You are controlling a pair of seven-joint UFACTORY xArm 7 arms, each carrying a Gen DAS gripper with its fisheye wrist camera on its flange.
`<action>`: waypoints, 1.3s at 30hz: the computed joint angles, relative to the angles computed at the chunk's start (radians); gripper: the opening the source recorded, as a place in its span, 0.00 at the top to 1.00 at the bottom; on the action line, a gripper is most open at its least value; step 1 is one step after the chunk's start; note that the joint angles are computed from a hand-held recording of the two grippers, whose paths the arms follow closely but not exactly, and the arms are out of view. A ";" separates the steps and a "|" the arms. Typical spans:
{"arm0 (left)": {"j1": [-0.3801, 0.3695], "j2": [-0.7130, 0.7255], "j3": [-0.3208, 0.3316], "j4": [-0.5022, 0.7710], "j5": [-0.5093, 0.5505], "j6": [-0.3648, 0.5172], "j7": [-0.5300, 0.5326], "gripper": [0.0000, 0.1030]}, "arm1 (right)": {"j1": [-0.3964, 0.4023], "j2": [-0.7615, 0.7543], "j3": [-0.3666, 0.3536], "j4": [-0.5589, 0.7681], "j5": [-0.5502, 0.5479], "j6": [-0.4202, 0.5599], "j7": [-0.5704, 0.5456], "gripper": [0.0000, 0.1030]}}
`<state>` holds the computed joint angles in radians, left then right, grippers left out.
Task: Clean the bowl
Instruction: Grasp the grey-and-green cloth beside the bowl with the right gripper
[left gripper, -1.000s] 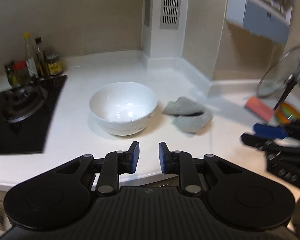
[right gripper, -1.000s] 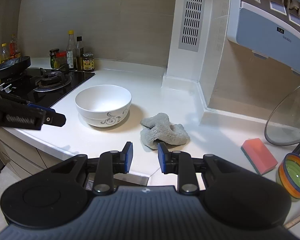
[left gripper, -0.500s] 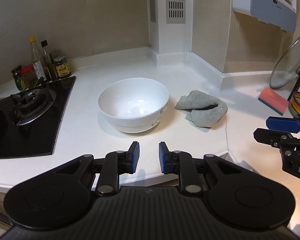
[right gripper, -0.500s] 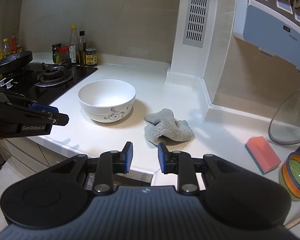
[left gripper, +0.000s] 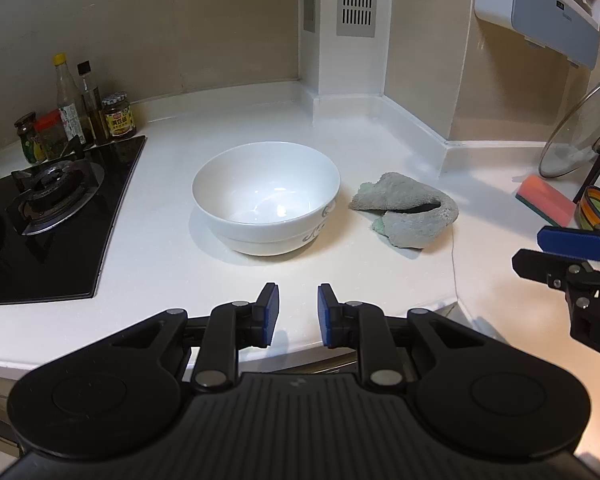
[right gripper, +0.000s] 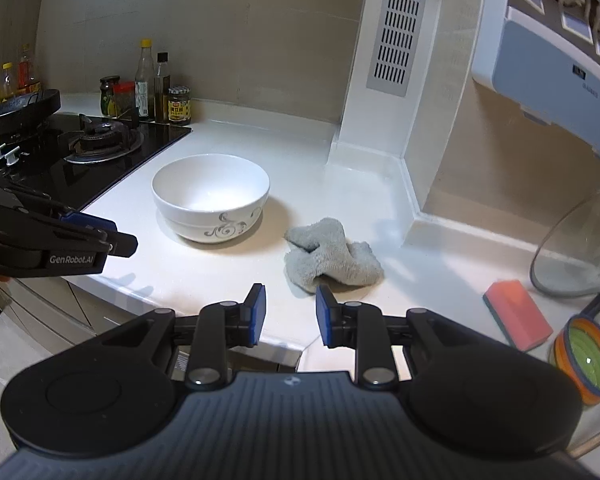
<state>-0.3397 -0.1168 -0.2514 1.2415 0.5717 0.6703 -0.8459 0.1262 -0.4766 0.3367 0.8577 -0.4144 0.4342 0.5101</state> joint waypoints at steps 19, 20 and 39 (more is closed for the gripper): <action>0.046 0.186 0.118 0.187 -0.140 -0.028 0.216 0.76 | 0.138 0.632 -0.149 0.580 -0.154 0.226 -0.384 0.78; 0.045 0.198 0.124 0.203 -0.135 -0.023 0.220 0.76 | 0.150 0.658 -0.159 0.607 -0.160 0.237 -0.421 0.78; 0.026 0.349 0.186 0.413 -0.167 0.046 0.310 0.76 | 0.219 0.728 -0.264 0.661 -0.012 0.284 -0.644 0.69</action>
